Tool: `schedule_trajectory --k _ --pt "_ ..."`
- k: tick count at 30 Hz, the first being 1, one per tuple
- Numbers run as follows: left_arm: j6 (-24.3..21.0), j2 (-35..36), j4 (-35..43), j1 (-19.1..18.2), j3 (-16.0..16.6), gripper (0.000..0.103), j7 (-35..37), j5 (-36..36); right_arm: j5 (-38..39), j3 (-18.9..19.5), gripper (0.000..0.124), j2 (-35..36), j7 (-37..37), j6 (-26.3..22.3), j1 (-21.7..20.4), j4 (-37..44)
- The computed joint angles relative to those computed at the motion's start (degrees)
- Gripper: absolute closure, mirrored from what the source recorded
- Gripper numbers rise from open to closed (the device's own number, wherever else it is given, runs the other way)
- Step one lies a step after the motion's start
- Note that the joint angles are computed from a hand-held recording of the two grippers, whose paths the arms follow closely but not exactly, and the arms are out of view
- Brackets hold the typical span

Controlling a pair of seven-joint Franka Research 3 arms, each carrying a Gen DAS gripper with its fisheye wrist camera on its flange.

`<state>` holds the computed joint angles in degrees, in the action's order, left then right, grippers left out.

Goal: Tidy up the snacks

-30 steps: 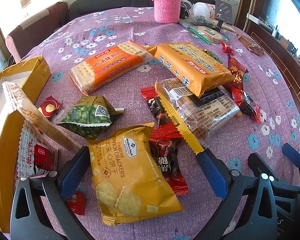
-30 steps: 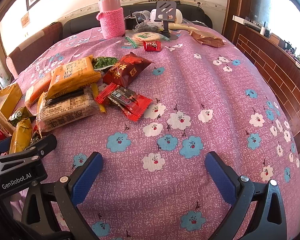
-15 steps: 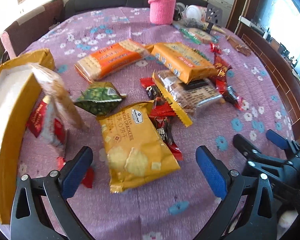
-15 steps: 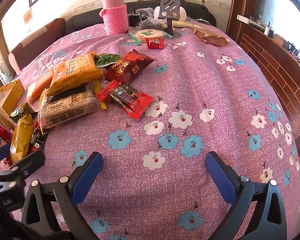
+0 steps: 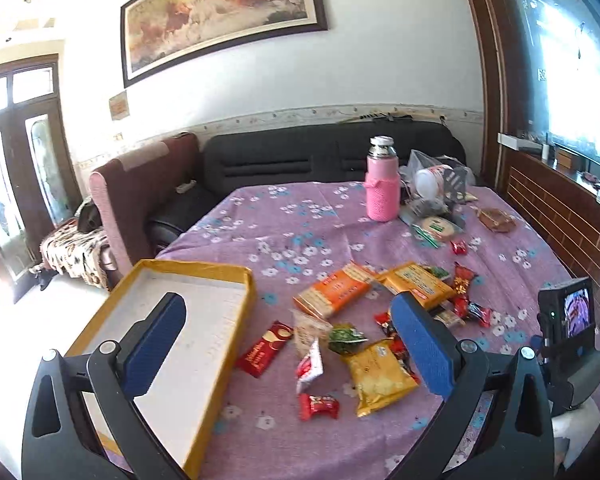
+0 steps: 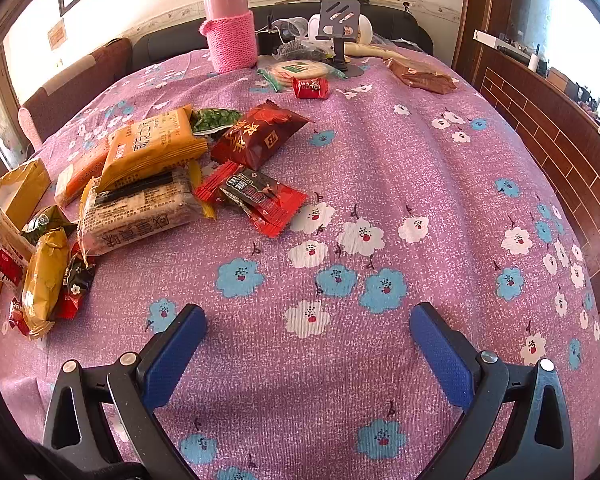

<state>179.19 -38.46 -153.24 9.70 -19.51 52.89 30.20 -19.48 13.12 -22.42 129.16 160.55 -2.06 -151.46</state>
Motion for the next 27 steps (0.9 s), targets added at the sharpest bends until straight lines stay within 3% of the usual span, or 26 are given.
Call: schedule_trajectory --k 3,6,9,16,20,25,27 --pt "-0.5 -1.3 -0.5 -2.4 4.1 0.0 1.2 -1.1 0.2 -0.2 0.021 -0.1 -0.1 0.1 0.2 -0.1" --pt "-1.2 -2.9 -1.5 -3.0 5.0 0.0 2.3 -1.5 1.0 -0.7 0.021 -0.4 -0.7 0.8 0.6 -0.5" --pt "-3.4 -2.8 -1.7 -7.3 8.4 0.0 5.1 -3.1 2.4 -1.2 0.021 -1.0 -1.6 2.0 0.9 -1.4" --pt "-4.5 -5.2 -4.0 -11.8 12.8 0.0 8.5 -7.0 5.3 -0.7 0.021 -1.4 -3.6 3.4 0.3 -2.1" --pt "-3.4 -7.0 -5.2 -12.3 15.2 0.0 9.9 -9.5 5.3 0.2 0.021 -1.4 -3.7 2.9 -0.5 -1.9" --pt "-0.8 -8.6 -7.1 -10.9 18.1 0.0 11.6 -11.8 2.0 2.1 0.021 -0.3 -1.8 -0.1 -1.8 -0.1" --pt "0.9 -9.1 -8.1 -9.7 19.5 0.0 12.6 -12.4 1.8 1.2 0.021 -0.2 -1.7 -0.7 -0.9 0.1"
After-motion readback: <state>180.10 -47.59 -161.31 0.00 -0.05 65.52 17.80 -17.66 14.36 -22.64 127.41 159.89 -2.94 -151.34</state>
